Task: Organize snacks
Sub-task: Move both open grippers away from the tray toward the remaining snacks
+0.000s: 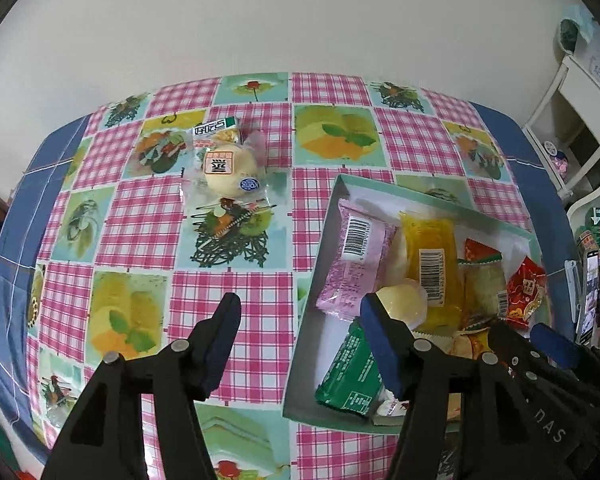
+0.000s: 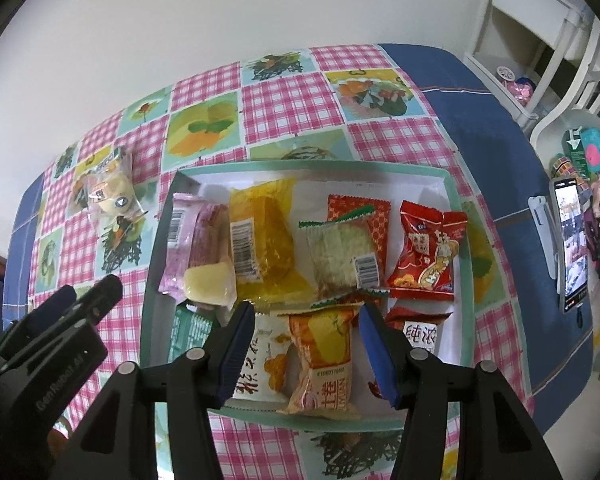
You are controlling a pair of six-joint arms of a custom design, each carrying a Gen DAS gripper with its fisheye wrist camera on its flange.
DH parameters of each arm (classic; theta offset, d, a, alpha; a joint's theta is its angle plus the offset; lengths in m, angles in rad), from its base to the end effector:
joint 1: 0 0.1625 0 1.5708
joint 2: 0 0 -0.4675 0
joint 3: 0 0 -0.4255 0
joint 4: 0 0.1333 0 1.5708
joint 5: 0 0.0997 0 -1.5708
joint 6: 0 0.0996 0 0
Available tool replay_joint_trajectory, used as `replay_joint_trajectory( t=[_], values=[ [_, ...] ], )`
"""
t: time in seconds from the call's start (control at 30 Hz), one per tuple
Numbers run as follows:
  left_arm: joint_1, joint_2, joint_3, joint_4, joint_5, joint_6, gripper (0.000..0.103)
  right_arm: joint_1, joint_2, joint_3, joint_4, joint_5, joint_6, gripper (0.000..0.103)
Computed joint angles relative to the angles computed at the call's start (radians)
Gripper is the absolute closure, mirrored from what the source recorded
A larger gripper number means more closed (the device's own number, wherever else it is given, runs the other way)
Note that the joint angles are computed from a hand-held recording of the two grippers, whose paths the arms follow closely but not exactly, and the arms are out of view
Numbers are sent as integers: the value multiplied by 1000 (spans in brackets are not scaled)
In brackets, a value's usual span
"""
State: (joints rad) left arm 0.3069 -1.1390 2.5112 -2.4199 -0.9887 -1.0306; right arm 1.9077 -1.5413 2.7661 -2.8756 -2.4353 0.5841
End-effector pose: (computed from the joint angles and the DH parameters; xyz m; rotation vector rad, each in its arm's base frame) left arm -0.2524 -0.2773 0.0481 0.4722 2.3700 -0.3928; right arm 0.1411 -0.2289 0.1730 -0.3314 -2.3170 0.5637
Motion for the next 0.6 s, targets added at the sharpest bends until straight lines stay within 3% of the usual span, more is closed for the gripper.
replay_joint_trajectory(
  t=[0.13, 0.23, 0.3, 0.53, 0.6],
  values=[
    [1, 0, -3, 9, 6, 3, 39, -6, 0, -1, 0, -1, -1, 45],
    [7, 1, -3, 18, 12, 1, 19, -11, 6, -4, 4, -3, 0, 42],
    [8, 6, -7, 38, 26, -9, 14, -13, 12, -5, 3, -4, 2, 31],
    [22, 0, -7, 85, 60, -45, 6, -14, 44, -7, -19, -16, -6, 16],
    [27, -4, -6, 95, 67, -55, 6, -12, 53, -9, -24, -21, -8, 7]
  ],
)
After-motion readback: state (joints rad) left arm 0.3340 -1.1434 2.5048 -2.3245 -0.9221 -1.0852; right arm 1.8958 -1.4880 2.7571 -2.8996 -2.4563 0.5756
